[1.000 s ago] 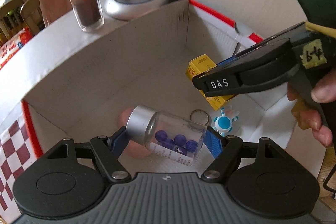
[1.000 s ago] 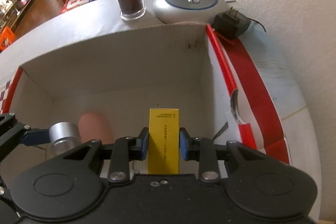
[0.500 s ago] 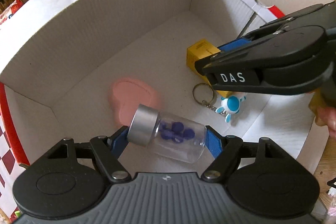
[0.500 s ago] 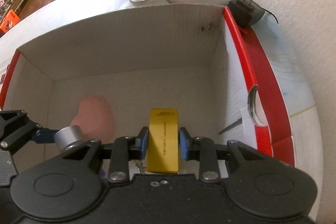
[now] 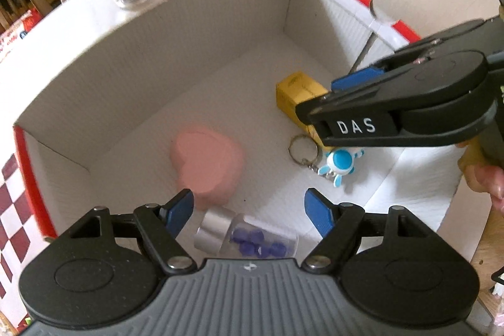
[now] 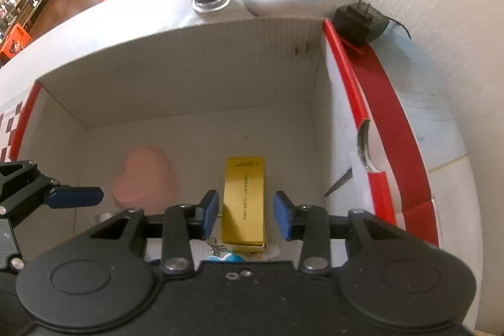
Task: Organize rigid objects
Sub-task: 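Open the left tool dropping the pill bottle while the right lowers and releases the yellow box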
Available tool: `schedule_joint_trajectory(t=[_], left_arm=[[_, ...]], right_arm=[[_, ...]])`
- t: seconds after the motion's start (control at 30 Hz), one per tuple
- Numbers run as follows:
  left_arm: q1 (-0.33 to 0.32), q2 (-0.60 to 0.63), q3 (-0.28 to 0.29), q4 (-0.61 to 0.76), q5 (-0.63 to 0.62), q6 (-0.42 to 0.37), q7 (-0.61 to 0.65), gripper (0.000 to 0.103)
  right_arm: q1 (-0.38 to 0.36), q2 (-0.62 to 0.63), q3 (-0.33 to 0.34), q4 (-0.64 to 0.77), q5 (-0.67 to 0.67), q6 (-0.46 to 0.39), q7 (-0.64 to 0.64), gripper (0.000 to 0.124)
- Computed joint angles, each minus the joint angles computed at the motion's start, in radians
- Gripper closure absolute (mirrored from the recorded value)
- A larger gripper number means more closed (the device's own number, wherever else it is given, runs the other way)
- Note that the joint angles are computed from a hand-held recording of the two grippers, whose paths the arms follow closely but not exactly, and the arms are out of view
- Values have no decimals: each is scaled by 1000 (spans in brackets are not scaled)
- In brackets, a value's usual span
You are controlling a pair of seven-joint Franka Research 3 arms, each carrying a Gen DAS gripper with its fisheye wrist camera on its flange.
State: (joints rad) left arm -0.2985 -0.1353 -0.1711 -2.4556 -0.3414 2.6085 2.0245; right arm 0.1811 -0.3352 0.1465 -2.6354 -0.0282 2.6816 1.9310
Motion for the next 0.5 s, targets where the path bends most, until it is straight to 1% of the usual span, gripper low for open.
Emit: schedule_joint_trajectory(t=[0.13,0.23,0.5], left_arm=[[-18,-49,23,-38,-87,30,66,26],[-35,-89,41,-68,-129,56,100,26],[-84,-222,108,-149,-182,94,133,26]], right_arm=[[-5,-45,8,-20,-7,3,14,79],[-8,-82,19,-38,-9,6,26,75],[-10,-166,59,-58,-12,-5,64,70]])
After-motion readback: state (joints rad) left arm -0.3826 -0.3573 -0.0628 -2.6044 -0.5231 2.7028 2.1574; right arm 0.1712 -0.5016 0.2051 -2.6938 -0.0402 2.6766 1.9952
